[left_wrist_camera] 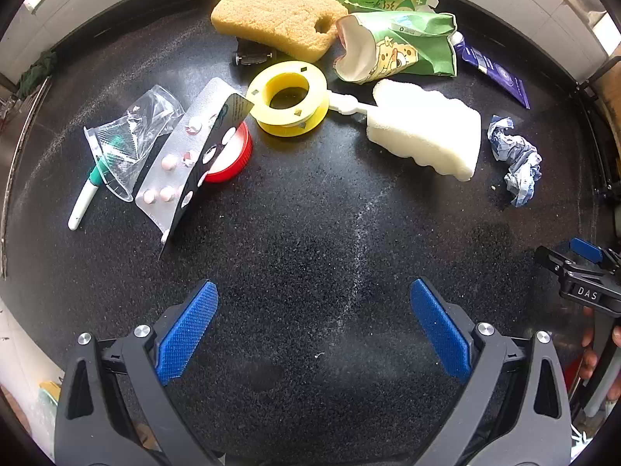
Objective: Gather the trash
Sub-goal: 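Move both tools toward the trash on the countertop, then grasp the clear plastic cup with left tool while right tool grasps crumpled paper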
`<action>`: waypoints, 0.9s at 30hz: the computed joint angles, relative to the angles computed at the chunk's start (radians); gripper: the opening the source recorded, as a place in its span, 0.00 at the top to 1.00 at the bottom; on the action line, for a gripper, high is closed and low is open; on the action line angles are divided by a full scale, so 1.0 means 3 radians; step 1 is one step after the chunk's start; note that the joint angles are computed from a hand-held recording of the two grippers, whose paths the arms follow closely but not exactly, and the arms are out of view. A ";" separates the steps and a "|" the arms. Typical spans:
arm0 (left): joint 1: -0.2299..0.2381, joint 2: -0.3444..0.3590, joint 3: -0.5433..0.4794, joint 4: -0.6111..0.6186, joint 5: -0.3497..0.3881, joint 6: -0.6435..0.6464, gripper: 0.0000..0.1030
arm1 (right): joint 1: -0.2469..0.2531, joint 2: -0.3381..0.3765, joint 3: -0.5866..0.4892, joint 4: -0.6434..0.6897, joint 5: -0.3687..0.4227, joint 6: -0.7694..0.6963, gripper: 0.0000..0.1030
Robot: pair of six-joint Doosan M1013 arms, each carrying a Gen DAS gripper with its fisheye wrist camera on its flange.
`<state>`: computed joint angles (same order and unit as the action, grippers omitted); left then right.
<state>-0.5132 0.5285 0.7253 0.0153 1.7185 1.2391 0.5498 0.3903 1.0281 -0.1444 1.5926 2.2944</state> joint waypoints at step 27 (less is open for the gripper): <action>0.0443 0.0121 -0.0231 0.0196 -0.0124 -0.0364 0.06 | -0.0155 0.0194 -0.0471 0.0399 -0.0220 -0.0089 0.05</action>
<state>-0.3803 0.5649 0.6561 0.0741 1.6814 1.1299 0.5034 0.4484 0.8869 -0.0246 1.5265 2.2676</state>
